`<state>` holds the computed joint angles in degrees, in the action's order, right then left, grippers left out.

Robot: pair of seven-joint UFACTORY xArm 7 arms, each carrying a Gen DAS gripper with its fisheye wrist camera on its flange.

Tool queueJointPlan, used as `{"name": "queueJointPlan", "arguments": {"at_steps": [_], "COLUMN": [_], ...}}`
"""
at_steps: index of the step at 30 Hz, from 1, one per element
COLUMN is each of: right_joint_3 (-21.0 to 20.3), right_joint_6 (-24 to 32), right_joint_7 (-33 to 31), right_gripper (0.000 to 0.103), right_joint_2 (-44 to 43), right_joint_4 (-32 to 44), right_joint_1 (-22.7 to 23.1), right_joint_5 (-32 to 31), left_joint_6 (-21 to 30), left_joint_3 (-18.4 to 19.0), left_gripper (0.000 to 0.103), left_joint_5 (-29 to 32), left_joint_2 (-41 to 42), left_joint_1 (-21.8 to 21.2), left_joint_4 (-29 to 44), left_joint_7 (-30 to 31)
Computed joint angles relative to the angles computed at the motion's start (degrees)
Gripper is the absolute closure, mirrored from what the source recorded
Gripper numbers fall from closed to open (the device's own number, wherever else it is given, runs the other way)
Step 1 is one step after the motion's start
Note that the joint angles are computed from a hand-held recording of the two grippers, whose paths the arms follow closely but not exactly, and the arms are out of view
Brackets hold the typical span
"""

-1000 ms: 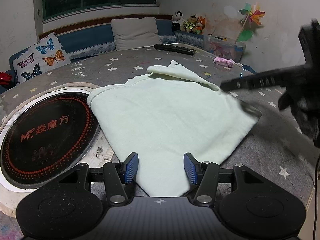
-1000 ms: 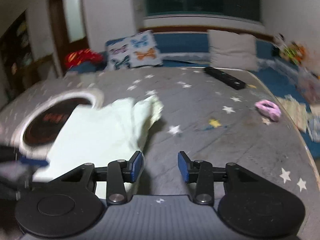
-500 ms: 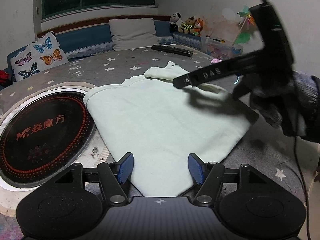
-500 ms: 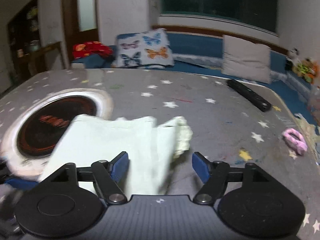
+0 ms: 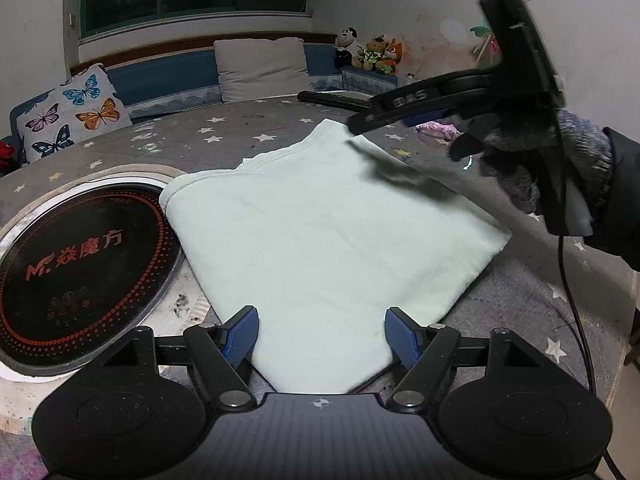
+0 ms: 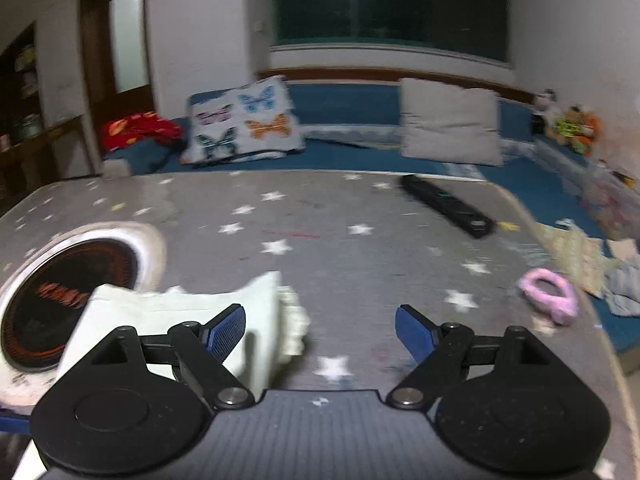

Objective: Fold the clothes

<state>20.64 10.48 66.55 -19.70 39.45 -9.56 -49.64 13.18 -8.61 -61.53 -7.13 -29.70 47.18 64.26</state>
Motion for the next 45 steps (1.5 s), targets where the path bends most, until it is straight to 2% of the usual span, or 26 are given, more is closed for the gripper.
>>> {"name": "queueJointPlan", "arguments": {"at_steps": [2, 5, 8, 10, 13, 17, 21, 25, 30, 33, 36, 38, 39, 41, 44, 45], "right_joint_3": [-1.1, -2.6, -4.7, -5.6, -8.7, -12.9, -9.5, -1.3, -4.4, -7.3, -9.8, -10.1, -10.1, -10.4, -10.7, -10.1], "right_joint_6": [1.6, 5.6, 7.0, 8.5, 7.5, 6.9, 11.0, 19.5, 22.0, 17.6, 11.7, 8.5, 7.2, 5.1, 2.1, 1.8], "right_joint_7": [-3.6, -3.8, -2.4, -3.7, -10.2, -19.7, -22.0, -18.6, -19.5, -21.8, -24.7, -25.9, -26.4, -27.3, -28.4, -28.4], "right_gripper": [0.019, 0.019, 0.019, 0.019, 0.019, 0.018, 0.018, 0.021, 0.034, 0.045, 0.057, 0.07, 0.072, 0.086, 0.097, 0.097], "right_joint_2": [3.3, 5.2, 2.5, -1.1, -7.3, -15.0, -20.5, -26.4, -37.2, -40.3, -39.9, -37.9, -36.9, -35.7, -35.2, -35.6], "right_joint_4": [2.2, 3.7, 2.0, -0.1, -4.8, -11.1, -15.7, -18.4, -23.3, -26.1, -28.2, -28.6, -28.7, -29.0, -29.9, -30.2], "right_joint_1": [2.1, 3.9, 5.0, 5.9, 9.6, 18.2, 19.8, 14.1, 17.4, 21.3, 24.3, 24.7, 24.6, 24.8, 25.7, 25.5], "right_joint_5": [1.9, 1.6, 1.0, 1.9, 8.8, 19.2, 23.1, 23.4, 29.4, 34.2, 38.3, 40.3, 41.2, 42.9, 45.1, 45.5], "left_joint_6": [0.2, 0.4, 0.1, -0.2, -0.6, -1.0, -1.2, -1.6, -2.3, -2.8, -3.0, -3.1, -3.1, -3.2, -3.4, -3.4], "left_joint_3": [0.0, 0.1, 0.0, -0.2, -0.2, -0.2, 0.0, 0.1, 0.0, 0.1, 0.1, 0.2, 0.3, 0.3, 0.4, 0.4], "left_gripper": [0.03, 0.03, 0.03, 0.029, 0.029, 0.029, 0.029, 0.029, 0.029, 0.029, 0.029, 0.029, 0.029, 0.029, 0.029, 0.029], "left_joint_5": [-0.1, -0.3, -0.3, 0.1, 0.4, 1.0, 1.2, 1.4, 2.4, 3.0, 3.7, 3.9, 4.0, 4.4, 4.8, 5.0], "left_joint_2": [-0.1, -0.1, -0.1, 0.0, -0.1, -0.2, -0.2, -0.4, -0.4, -0.3, -0.2, -0.3, -0.3, -0.4, -0.5, -0.5], "left_joint_1": [0.0, 0.1, 0.1, 0.0, -0.1, -0.3, -0.6, -0.8, -0.9, -1.2, -1.3, -1.5, -1.5, -1.6, -1.7, -1.8], "left_joint_4": [0.0, 0.0, -0.1, -0.1, -0.3, -0.4, -0.5, -0.8, -1.0, -1.2, -1.1, -1.3, -1.3, -1.4, -1.5, -1.6], "left_joint_7": [0.1, 0.4, 0.4, 0.0, -0.4, -1.0, -1.0, -0.9, -1.9, -2.4, -3.1, -3.2, -3.3, -3.6, -4.0, -4.1]}}
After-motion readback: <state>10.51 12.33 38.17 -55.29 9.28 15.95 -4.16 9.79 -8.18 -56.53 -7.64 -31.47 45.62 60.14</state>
